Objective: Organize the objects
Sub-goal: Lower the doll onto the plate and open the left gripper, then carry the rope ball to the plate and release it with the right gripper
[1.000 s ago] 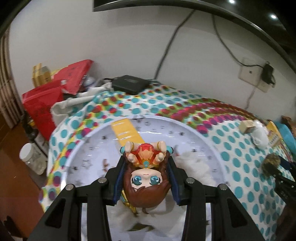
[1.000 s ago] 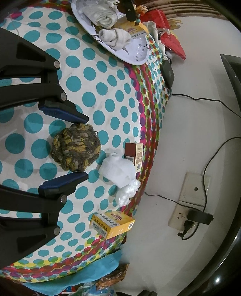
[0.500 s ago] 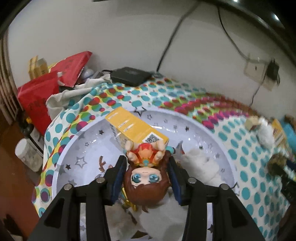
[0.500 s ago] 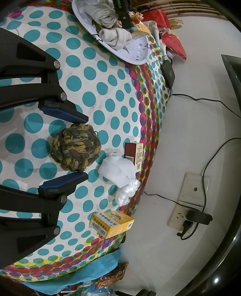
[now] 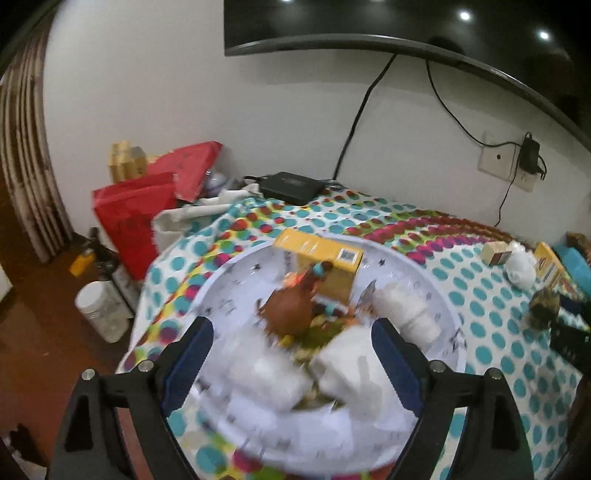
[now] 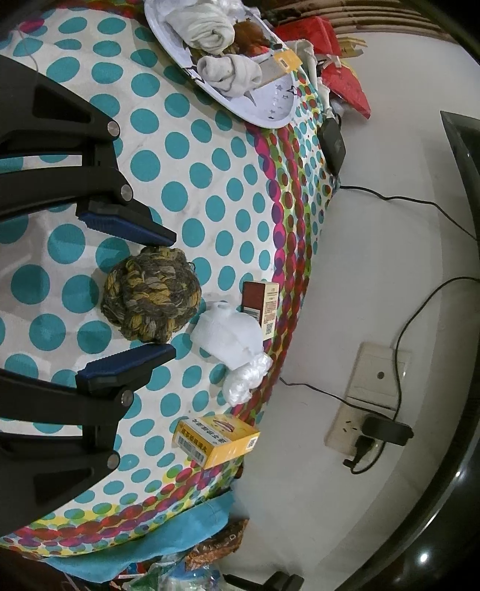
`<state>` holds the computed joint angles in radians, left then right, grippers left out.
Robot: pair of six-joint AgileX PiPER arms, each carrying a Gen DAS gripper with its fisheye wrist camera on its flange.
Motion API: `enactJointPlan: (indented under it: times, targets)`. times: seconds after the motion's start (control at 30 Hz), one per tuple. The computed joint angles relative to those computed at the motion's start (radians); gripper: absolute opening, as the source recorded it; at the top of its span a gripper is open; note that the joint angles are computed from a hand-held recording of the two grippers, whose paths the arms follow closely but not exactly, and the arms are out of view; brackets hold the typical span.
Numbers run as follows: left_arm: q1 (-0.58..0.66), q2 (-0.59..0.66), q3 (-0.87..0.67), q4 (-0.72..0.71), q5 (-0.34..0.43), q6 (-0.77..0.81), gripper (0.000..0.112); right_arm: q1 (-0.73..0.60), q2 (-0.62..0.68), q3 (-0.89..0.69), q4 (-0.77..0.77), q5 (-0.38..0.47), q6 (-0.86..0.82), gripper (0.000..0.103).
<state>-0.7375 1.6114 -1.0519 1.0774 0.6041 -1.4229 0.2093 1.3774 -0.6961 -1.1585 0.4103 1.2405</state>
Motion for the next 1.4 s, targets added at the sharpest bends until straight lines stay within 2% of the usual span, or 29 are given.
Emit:
enactJointPlan:
  times: [0.03, 0.13, 0.2, 0.27, 0.43, 0.57, 0.67, 0.87, 1.03, 1.3, 1.4]
  targets:
    - [-0.019, -0.014, 0.021, 0.016, 0.031, -0.028, 0.090, 0.011, -0.005, 0.006, -0.030, 0.008, 0.029, 0.052]
    - [-0.060, -0.067, 0.106, 0.054, 0.057, -0.115, 0.090, 0.030, -0.018, 0.017, -0.077, 0.014, 0.073, 0.051]
    - [-0.082, -0.087, 0.146, 0.075, 0.075, -0.151, 0.090, 0.029, -0.033, 0.024, -0.053, -0.014, 0.074, 0.051]
    - [-0.102, -0.106, 0.193, 0.084, 0.085, -0.189, 0.090, 0.070, -0.038, 0.020, -0.043, 0.002, 0.099, 0.051]
    - [-0.071, -0.157, 0.281, 0.041, -0.002, -0.219, 0.090, 0.252, -0.009, -0.073, 0.025, 0.077, 0.088, 0.051]
    - [-0.029, -0.171, 0.293, -0.003, -0.033, -0.199, 0.090, 0.357, 0.069, -0.210, 0.118, 0.107, 0.006, 0.051]
    - [-0.018, -0.196, 0.303, 0.020, -0.036, -0.222, 0.090, 0.413, 0.158, -0.323, 0.170, 0.126, -0.038, 0.051]
    - [0.003, -0.205, 0.306, 0.039, -0.014, -0.246, 0.090, 0.492, 0.320, -0.503, 0.248, 0.158, -0.111, 0.051]
    - [0.041, -0.200, 0.306, 0.015, -0.046, -0.230, 0.090, 0.511, 0.392, -0.584, 0.271, 0.183, -0.150, 0.052]
    - [0.057, -0.187, 0.304, 0.010, -0.069, -0.225, 0.090, 0.471, 0.473, -0.685, 0.378, 0.188, -0.227, 0.052]
    - [0.055, -0.186, 0.305, 0.027, -0.067, -0.242, 0.090, 0.467, 0.466, -0.670, 0.345, 0.181, -0.173, 0.053]
